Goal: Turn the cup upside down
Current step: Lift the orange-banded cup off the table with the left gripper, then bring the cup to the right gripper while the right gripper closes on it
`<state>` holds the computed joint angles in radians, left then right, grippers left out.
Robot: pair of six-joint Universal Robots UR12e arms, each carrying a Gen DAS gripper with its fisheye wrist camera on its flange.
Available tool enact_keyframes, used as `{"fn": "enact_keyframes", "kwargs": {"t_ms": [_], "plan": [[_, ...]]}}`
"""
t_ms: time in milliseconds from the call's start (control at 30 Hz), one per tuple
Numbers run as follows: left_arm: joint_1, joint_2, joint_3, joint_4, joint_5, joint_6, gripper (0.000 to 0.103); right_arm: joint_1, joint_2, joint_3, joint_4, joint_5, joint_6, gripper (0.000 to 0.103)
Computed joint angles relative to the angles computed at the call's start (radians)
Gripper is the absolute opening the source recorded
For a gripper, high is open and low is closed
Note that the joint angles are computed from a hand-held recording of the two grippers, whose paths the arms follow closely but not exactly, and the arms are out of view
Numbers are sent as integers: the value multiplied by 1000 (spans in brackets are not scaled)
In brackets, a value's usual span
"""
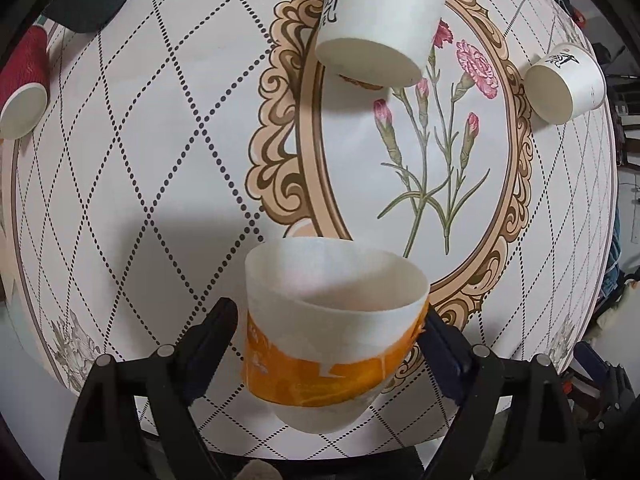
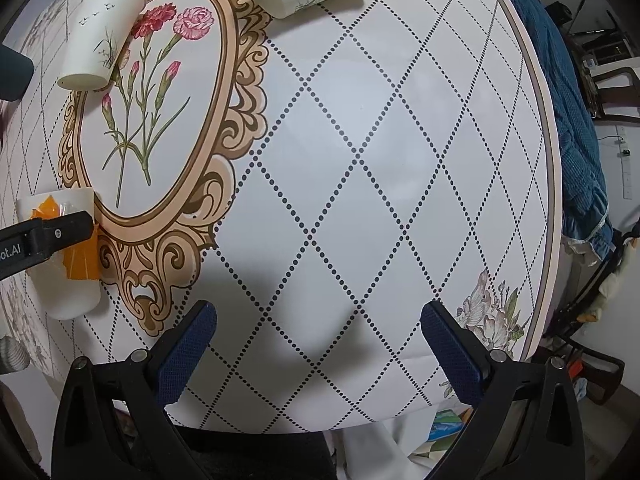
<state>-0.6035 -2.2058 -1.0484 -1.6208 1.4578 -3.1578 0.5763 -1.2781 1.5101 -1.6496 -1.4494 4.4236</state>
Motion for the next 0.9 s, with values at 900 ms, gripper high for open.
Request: {"fn": "enact_keyframes", "kwargs": {"t_ms": [900], "plan": [[21, 210, -124, 195, 222, 29, 88, 47, -28, -42, -192, -18, 43, 103]]}}
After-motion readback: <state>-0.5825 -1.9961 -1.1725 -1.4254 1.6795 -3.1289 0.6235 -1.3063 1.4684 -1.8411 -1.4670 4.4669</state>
